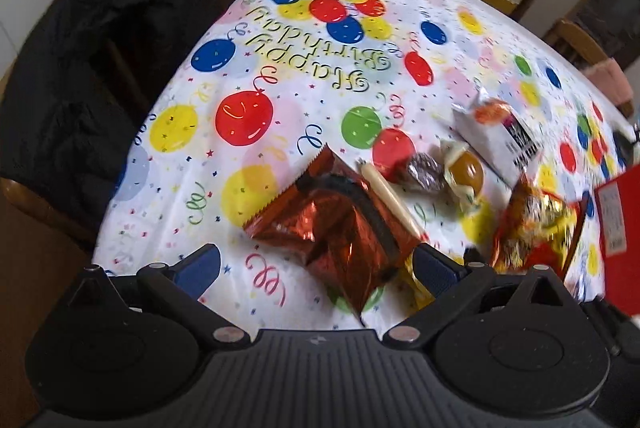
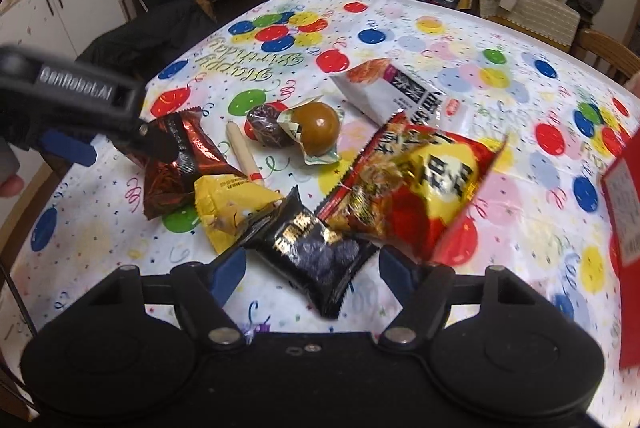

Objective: Organize snacks
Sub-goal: 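Grasp the copper foil bag with the left tool while the right tool grasps the black packet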

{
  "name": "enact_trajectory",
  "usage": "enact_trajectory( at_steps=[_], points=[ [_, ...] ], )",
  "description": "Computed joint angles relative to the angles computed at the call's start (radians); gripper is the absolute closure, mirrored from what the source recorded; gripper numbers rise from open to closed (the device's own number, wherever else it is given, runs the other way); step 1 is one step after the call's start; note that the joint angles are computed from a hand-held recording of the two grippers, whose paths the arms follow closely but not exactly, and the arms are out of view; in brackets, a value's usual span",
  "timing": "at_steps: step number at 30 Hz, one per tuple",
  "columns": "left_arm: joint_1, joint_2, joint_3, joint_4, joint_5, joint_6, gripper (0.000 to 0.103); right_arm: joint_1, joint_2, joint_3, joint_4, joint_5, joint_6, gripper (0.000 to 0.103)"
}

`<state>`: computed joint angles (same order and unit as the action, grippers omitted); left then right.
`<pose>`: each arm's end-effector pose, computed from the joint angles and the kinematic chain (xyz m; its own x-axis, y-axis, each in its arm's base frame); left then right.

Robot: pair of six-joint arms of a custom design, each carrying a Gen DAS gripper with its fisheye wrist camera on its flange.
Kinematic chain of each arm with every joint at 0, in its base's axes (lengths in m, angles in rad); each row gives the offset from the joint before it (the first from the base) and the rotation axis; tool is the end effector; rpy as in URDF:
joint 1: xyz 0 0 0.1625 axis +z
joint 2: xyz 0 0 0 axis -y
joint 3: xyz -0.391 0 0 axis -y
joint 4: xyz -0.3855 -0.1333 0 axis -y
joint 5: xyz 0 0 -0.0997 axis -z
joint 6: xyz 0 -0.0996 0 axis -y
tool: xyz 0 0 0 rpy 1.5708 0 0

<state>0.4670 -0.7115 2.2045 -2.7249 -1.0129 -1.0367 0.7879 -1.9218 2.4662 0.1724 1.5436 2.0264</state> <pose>-0.2663 -0.3426 -0.0794 -0.8393 0.0605 -0.5403 0.2352 0.9364 -0.2605 -0.0481 -0.2412 0.1894 -0.7343 -0.1144 0.6691 -0.4454 0.8250 -0.3478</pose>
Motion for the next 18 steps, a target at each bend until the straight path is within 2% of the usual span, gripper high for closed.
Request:
enact_trajectory(
  at_steps=[5,10,13,16,18],
  points=[
    [0.058,0.032,-0.035,-0.018,-0.027,0.019,0.000,0.071,0.099,-0.032,-0.063,0.085,0.017,0.030],
    [0.088,0.057,-0.048,-0.027,-0.041,0.020,0.000,0.106,0.144,-0.042,-0.101,0.128,0.031,0.030],
    [0.089,0.060,-0.045,-0.043,-0.041,0.031,0.001,0.120,0.156,-0.043,-0.114,0.148,0.030,0.038],
    [0.087,0.057,-0.036,-0.072,-0.048,0.039,0.009,0.123,0.146,-0.033,-0.127,0.158,0.034,0.043],
    [0.083,0.052,-0.029,-0.083,-0.049,0.032,0.019,0.121,0.139,-0.032,-0.118,0.157,0.048,0.047]
  ],
)
